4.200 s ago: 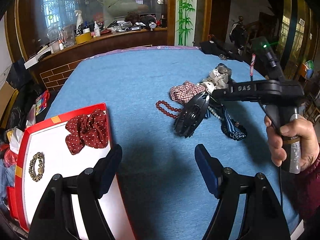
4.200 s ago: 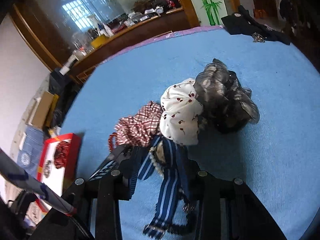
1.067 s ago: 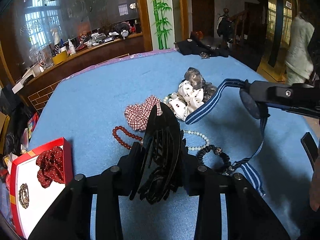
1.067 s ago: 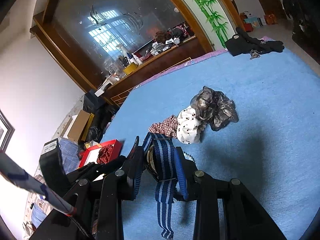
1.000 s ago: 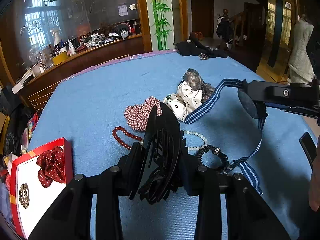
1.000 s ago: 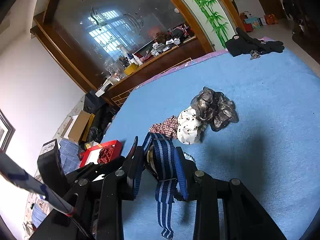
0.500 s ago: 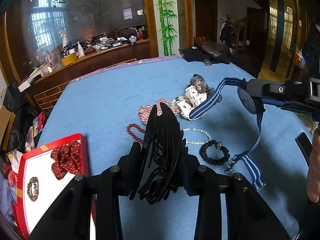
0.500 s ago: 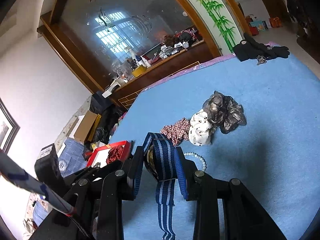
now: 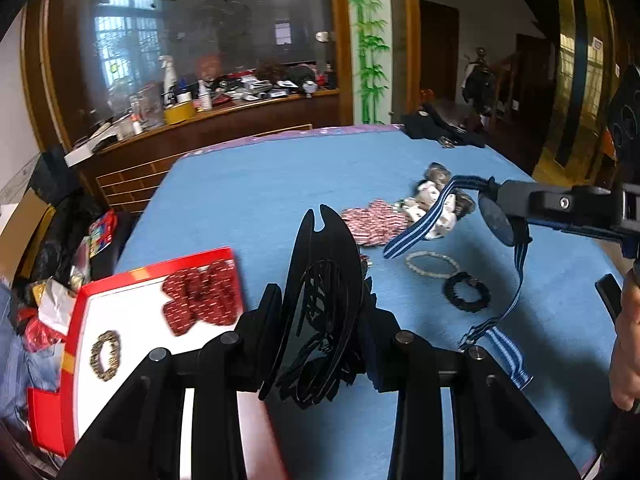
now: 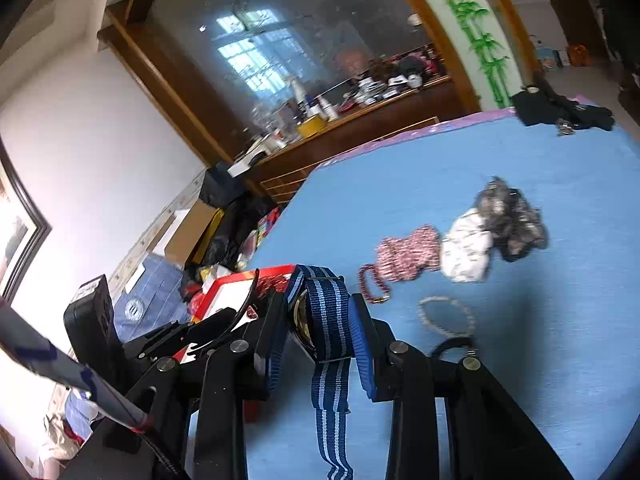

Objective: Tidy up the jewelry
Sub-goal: 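Carry the hair claw and striped strap together over the white tray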

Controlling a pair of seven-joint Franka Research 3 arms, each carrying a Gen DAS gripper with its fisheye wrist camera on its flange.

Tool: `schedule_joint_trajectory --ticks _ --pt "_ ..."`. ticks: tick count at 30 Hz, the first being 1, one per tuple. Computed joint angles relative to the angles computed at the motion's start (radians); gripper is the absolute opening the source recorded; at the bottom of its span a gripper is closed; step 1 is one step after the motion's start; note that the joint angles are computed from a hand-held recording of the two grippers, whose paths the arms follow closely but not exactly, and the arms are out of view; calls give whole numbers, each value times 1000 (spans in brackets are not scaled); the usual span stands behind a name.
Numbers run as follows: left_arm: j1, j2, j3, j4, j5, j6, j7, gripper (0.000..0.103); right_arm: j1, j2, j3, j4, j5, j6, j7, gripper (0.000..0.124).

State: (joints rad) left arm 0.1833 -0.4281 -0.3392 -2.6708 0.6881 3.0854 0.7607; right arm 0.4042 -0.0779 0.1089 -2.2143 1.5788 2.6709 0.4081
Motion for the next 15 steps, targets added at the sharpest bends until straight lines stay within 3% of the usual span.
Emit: schedule_joint_trajectory --ticks 5,15 --pt "-10 -70 66 -60 -27 4 36 35 33 21 30 37 -26 6 18 34" --pt "37 -200 177 -177 -126 1 164 36 105 91 84 146 -79 28 62 34"
